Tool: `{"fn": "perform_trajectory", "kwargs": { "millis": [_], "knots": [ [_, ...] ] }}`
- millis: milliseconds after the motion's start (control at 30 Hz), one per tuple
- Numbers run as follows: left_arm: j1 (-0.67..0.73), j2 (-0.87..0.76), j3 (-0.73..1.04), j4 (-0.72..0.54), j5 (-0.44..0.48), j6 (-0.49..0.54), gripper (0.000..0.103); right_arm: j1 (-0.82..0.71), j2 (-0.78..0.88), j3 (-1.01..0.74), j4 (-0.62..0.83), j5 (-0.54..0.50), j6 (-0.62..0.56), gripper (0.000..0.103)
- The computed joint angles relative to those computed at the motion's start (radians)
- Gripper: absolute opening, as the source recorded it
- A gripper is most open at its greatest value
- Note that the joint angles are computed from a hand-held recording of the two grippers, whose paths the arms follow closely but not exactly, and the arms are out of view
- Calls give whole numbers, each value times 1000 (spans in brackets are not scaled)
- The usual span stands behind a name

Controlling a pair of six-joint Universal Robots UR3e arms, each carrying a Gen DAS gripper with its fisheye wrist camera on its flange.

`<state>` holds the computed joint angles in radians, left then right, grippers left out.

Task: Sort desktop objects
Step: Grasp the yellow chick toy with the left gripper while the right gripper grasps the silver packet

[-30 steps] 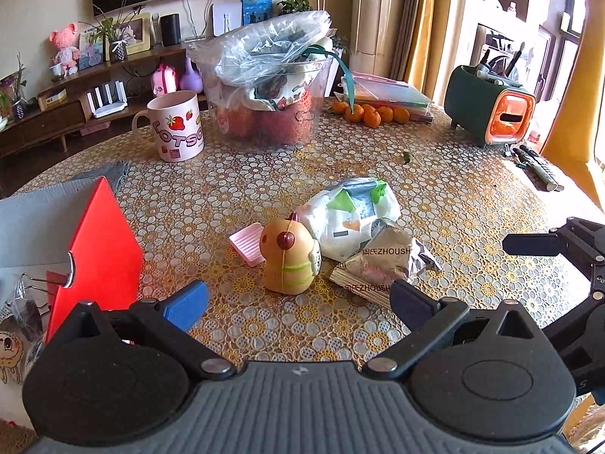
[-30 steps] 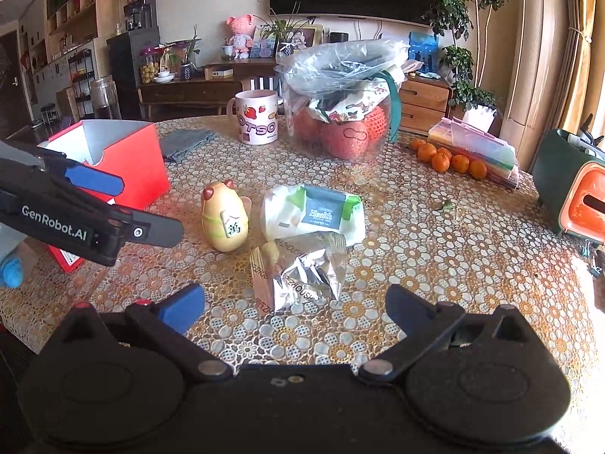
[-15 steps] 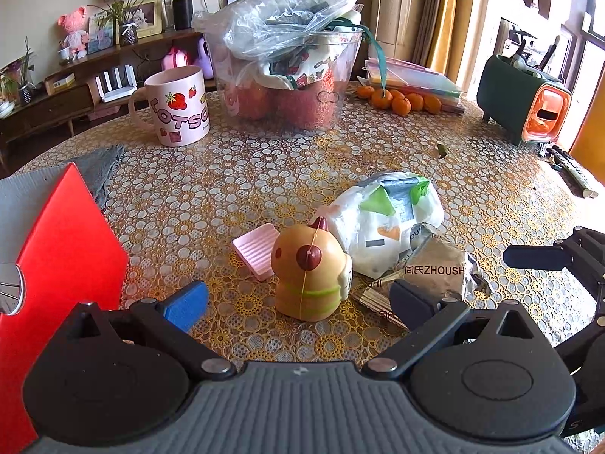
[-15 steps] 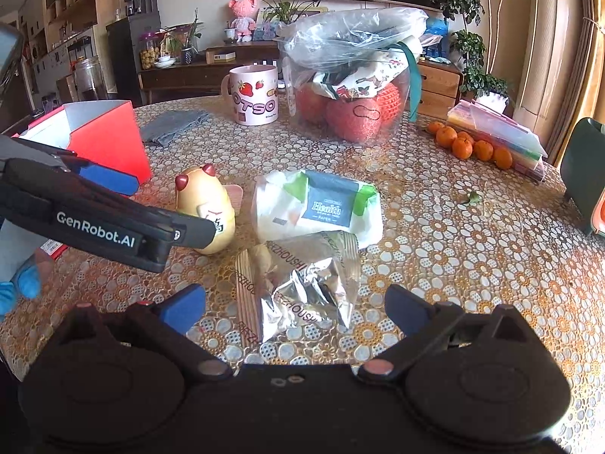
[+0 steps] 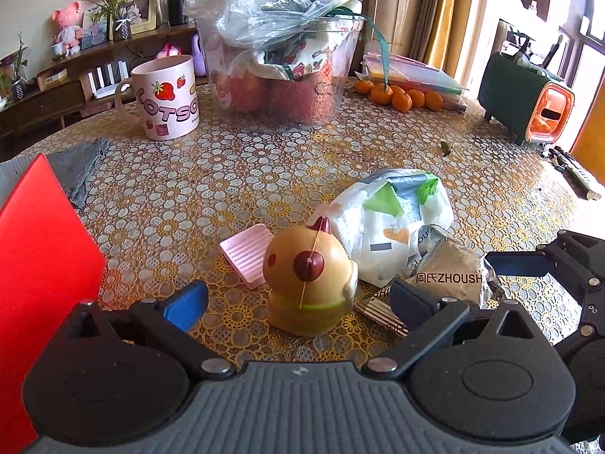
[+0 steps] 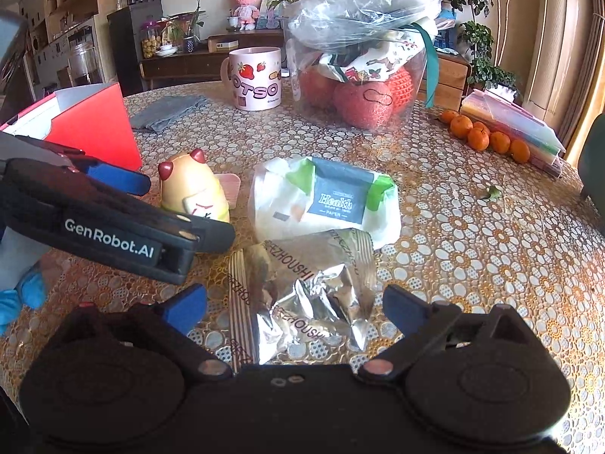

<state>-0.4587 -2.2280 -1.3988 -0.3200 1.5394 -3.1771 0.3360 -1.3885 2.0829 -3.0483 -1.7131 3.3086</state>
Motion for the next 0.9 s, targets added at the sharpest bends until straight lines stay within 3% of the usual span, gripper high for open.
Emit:
{"fn": "perform_trajectory", "kwargs": {
  "millis": [200, 267, 433, 633, 900],
  "knots": [
    [3, -11, 0, 28, -26, 11, 100, -5, 16, -13, 0, 1, 11, 93],
    [2, -10, -4, 31, -28, 15, 93, -9, 17, -13, 1, 5, 15, 90],
    [4, 1, -22, 32, -45, 21, 59, -9, 17, -14, 11, 0, 25, 85],
    [3, 18, -43, 46, -43, 24, 48, 1, 13, -20, 23, -17, 42, 75],
    [4, 31, -33, 4, -43, 20, 45, 15, -15, -16, 56, -31, 74, 61]
  ]
}}
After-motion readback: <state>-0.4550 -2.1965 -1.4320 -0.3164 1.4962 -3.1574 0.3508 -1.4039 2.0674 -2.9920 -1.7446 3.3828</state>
